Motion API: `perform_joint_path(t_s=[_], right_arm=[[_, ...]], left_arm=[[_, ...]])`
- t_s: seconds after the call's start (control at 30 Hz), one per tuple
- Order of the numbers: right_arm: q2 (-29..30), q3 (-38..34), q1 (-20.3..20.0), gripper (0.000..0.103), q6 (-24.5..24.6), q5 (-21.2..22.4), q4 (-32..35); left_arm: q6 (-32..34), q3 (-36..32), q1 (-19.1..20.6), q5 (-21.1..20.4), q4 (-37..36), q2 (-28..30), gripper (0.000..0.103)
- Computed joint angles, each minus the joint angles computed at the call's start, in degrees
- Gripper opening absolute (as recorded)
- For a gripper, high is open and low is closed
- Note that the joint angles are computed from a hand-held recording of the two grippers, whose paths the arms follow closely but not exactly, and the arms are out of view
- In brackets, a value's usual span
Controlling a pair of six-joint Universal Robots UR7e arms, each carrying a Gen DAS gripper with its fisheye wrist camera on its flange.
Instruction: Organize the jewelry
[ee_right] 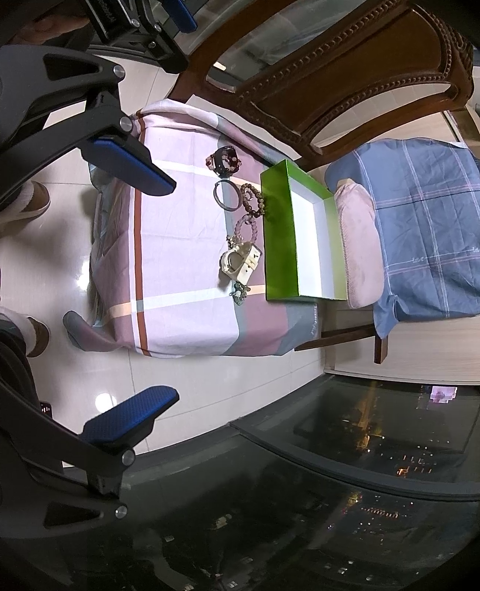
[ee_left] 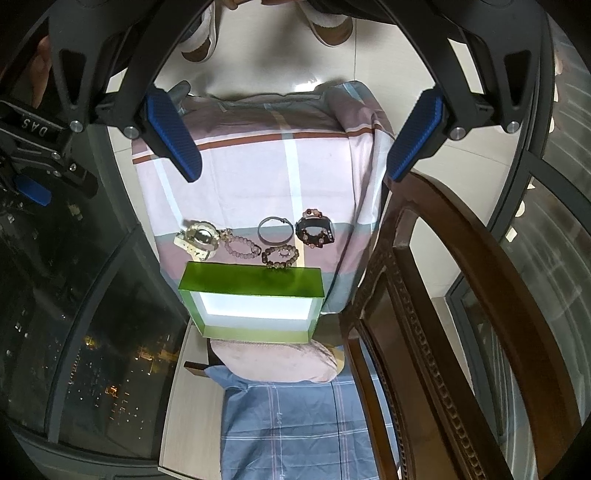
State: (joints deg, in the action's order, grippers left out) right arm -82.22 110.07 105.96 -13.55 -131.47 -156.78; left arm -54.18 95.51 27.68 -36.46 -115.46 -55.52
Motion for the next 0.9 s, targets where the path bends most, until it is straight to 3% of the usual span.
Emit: perform_joint_path(t_s=[0.33,0.9], right_arm=[[1.83,-0.52,-1.54,0.1,-1.29,0.43,-1.82],[3.3,-0.53,-5.1,0.1,-9.4,7.27,-11.55]], left_arm=[[2.98,0.84,2.08,1.14,-5.0,1.28,0.099],[9.2,2.23,6.67,-3.75,-11.37,1.55,0.099]])
